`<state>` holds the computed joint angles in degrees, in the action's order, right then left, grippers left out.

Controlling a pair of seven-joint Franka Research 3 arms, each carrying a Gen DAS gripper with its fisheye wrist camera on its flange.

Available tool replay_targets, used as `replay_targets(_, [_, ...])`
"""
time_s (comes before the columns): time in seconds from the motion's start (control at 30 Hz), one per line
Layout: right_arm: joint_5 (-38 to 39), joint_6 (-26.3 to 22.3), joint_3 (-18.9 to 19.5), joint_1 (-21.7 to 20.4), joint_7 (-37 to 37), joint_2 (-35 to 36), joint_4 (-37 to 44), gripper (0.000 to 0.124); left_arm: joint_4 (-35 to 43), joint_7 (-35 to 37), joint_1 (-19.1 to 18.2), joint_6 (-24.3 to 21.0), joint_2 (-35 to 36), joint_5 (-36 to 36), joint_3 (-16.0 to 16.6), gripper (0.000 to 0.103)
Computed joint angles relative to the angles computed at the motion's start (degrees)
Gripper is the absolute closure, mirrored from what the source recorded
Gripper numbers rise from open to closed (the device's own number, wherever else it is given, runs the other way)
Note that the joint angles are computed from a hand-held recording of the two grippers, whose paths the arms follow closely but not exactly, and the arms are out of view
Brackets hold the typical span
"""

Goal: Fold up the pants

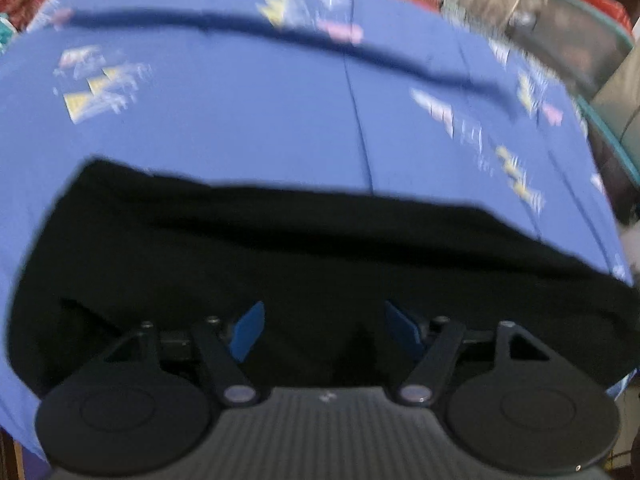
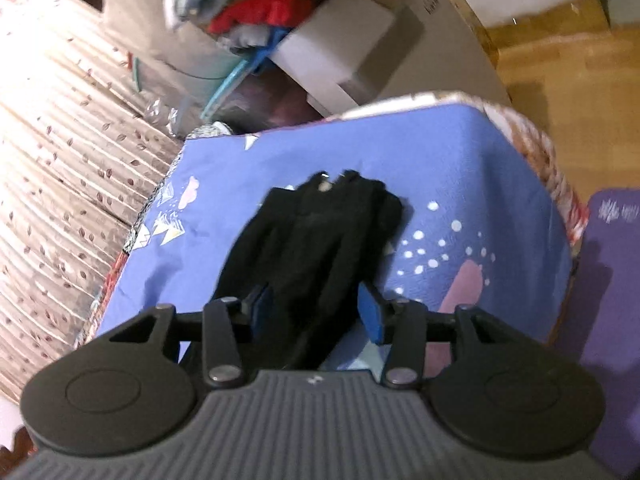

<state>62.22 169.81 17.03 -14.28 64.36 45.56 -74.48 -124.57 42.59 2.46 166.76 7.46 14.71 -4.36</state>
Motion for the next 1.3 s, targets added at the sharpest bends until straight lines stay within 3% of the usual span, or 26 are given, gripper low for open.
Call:
replay_targets(0.1, [5.8, 1.0, 4.9, -2.9, -4.9, 1.7, 1.9, 0.074, 2.6, -2.7, -1.2, -4.4, 2.3, 2.2, 0.5, 0.038])
replay_targets(0.27, [3.2, -2.8, 0.4, -0.4, 2.3, 5.8, 9.7, 0.074, 4.0, -6.2, -2.3, -6.4, 3.3, 5.7, 1.1, 0.038])
replay_targets(0.3, [1.3, -4.4, -0.9, 0.2, 5.0, 6.5, 11.2, 0.078, 4.3, -6.8, -2.5, -7.1, 3.4, 6.5, 1.2, 0.038])
replay_targets(0.33, [-1.0, -5.7, -2.4, 0.9, 7.7, 6.6, 11.8, 0.101, 4.9, -7.4, -2.7, -7.9, 3.6, 7.1, 1.2, 0.038])
replay_targets(0.37, [-3.3, -7.0, -3.5, 1.4, 9.4, 6.4, 12.2, 0.112, 5.1, -7.5, -2.6, -8.3, 3.6, 7.3, 1.1, 0.038])
replay_targets(0.4, [-3.8, -6.3, -2.7, 1.2, 8.2, 5.8, 11.8, 0.112, 5.2, -7.6, -2.6, -8.5, 3.4, 7.3, 1.0, 0.038])
replay_targets(0.47, [0.5, -4.6, 3.7, -2.4, -2.3, 2.5, 7.9, 0.112, 5.0, -6.5, -1.8, -7.7, 3.1, 5.3, 0.2, 0.038])
replay_targets(0.57, [4.4, -7.8, 7.6, -4.3, -15.7, -1.9, 4.5, 0.112, 2.3, -4.9, -0.7, -4.5, 1.0, 2.0, -0.4, 0.038])
replay_targets(0.67, [3.7, -14.1, 8.0, -3.8, -27.0, -7.3, -0.6, 0.112, -1.1, -4.8, -0.4, -1.2, -1.8, 1.5, -0.2, 0.038])
replay_targets(0.8, [-2.8, -25.1, 5.6, -0.3, -34.0, -11.9, -6.2, 0.112, -6.1, -5.7, 0.1, 3.3, -5.9, 2.1, 0.2, 0.036])
replay_targets(0.87, [-8.4, -27.5, 2.8, 3.7, -34.6, -13.0, -8.6, 0.112, -8.2, -6.4, 0.5, 4.4, -7.7, 2.6, 0.3, 0.036])
replay_targets(0.93, [-16.7, -26.5, -2.3, 10.1, -30.8, -13.1, -10.3, 0.109, -10.4, -5.5, 0.7, 5.4, -9.4, 1.3, 0.3, 0.036])
replay_targets(0.97, [-20.3, -23.5, -4.8, 13.3, -30.4, -13.8, -12.7, 0.106, -11.5, -5.4, 0.9, 5.7, -10.3, 1.1, 0.3, 0.035])
replay_targets(1.03, [-18.0, -16.8, -5.8, 15.6, -38.6, -16.6, -18.1, 0.098, -13.6, -4.9, 1.1, 6.6, -11.9, 0.4, 0.3, 0.035])
replay_targets(1.07, [-19.0, -17.6, -4.8, 14.6, -39.3, -17.4, -18.7, 0.081, -14.7, -4.3, 1.1, 7.3, -12.8, -0.3, 0.4, 0.035])
replay_targets(1.1, [-18.8, -20.0, -5.3, 14.5, -39.2, -18.0, -18.5, 0.074, -15.8, -3.5, 0.9, 8.2, -13.6, -1.3, 0.6, 0.034])
replay_targets(1.3, [-7.3, -25.6, -5.8, 12.0, -42.3, -20.6, -17.2, 0.072, -20.9, -3.0, 0.9, 12.2, -17.1, -3.2, 0.6, 0.032])
